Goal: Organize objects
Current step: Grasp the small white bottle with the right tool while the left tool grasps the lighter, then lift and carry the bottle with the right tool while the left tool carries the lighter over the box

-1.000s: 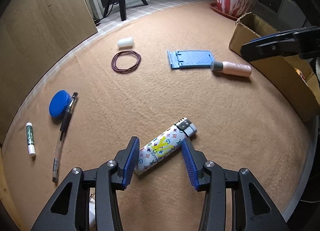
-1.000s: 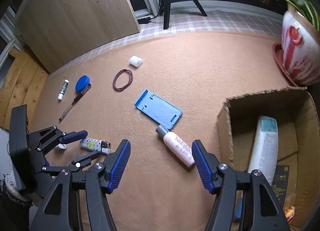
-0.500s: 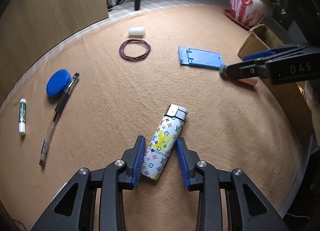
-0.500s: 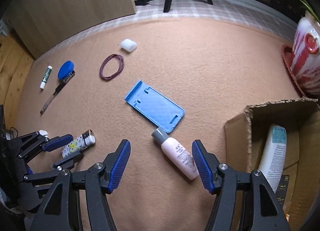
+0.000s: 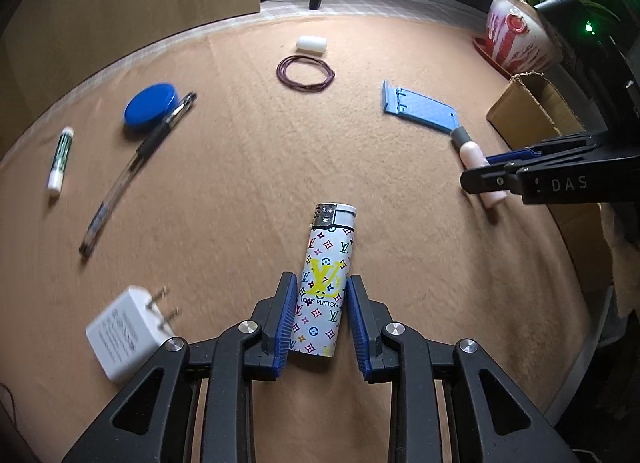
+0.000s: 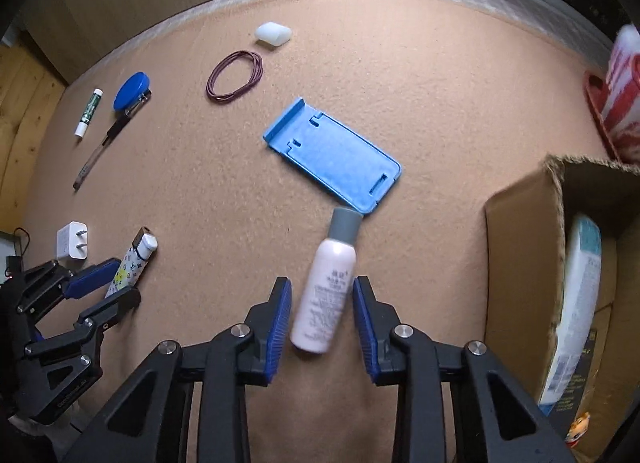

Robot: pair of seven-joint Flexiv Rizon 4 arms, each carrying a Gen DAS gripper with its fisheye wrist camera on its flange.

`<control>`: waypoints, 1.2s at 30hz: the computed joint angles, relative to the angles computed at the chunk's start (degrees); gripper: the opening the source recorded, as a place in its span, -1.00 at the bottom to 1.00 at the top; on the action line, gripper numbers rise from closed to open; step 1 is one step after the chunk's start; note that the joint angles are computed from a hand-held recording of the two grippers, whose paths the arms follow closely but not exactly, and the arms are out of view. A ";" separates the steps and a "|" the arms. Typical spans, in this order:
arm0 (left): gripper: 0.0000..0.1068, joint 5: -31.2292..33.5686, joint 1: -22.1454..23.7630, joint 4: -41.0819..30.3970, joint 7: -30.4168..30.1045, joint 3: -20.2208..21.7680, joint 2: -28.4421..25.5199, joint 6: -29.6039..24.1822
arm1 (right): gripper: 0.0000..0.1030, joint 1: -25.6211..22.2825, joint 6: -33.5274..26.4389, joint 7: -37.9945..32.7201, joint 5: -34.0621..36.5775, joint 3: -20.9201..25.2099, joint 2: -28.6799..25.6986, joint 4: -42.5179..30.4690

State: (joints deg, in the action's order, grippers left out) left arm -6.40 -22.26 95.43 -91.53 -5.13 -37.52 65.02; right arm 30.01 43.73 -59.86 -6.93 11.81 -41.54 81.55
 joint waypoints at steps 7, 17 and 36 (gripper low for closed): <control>-0.48 -1.40 -0.56 4.51 -2.53 -0.17 2.12 2.93 | -0.60 0.44 7.14 2.10 0.62 0.09 3.45 7.60; -0.33 1.65 -2.21 3.77 -5.66 1.39 2.17 2.64 | -0.41 -0.15 11.47 3.99 -0.35 0.17 6.11 12.58; -0.52 0.25 -1.24 3.99 -9.87 0.63 1.77 4.08 | -0.63 -0.45 11.77 4.24 -1.37 0.80 4.00 10.35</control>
State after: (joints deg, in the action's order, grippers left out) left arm -6.15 -23.50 99.41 -101.40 -4.50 -35.75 69.09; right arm 29.56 55.50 -55.63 -8.30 12.62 -37.54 91.91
